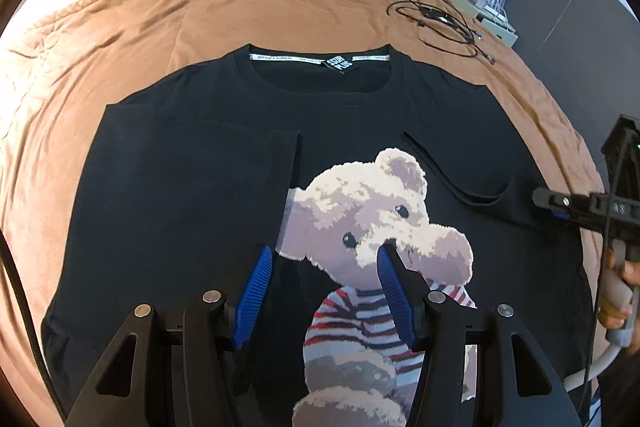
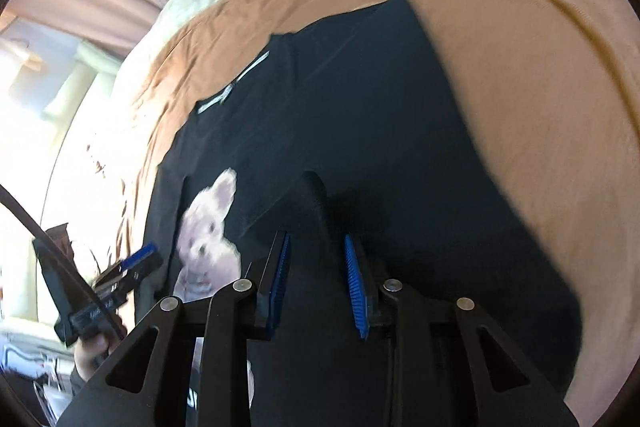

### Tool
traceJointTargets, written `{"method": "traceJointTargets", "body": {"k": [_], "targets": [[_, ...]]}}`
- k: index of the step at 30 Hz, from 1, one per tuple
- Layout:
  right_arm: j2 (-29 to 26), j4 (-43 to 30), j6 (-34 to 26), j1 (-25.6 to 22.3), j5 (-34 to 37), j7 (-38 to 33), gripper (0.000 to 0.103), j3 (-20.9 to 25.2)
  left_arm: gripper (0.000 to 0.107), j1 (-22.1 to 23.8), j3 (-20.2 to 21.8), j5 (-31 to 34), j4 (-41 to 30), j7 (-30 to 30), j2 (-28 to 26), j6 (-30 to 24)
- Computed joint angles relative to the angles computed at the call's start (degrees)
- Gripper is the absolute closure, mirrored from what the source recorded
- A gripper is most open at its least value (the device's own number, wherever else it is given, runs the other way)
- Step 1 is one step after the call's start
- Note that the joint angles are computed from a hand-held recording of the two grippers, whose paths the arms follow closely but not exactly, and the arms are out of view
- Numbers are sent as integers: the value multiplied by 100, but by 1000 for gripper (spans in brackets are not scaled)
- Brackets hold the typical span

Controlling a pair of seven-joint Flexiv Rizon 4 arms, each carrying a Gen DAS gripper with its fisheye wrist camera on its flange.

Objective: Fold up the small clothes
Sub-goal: 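Lift the side with the right tool and fold it over the bear print, then open the right tool and withdraw from the folded shirt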

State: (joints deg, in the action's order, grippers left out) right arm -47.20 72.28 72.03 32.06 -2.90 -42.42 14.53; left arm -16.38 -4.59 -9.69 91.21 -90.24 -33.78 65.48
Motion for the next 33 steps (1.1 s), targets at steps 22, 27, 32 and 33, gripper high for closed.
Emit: {"method": "traceJointTargets", "body": {"k": [22,27,32,33], "targets": [[1824,2088,-539,1221,-1480,1560,47,-800,49,175,47,-110,2103,-274,1936,405],[2383,2735,-618,1481,-2497,2595,24,-957,45,247,59,-274,2752,-194,2561,533],[3029,3272,-1472,1775,-3611,3798,16,-989,22,242,103,-659,3576,147,3292,966],[3099,3327,-1551,1776,-3734,3941,15,-922,14,220,126,-718,3744,224,3450,1055]]}}
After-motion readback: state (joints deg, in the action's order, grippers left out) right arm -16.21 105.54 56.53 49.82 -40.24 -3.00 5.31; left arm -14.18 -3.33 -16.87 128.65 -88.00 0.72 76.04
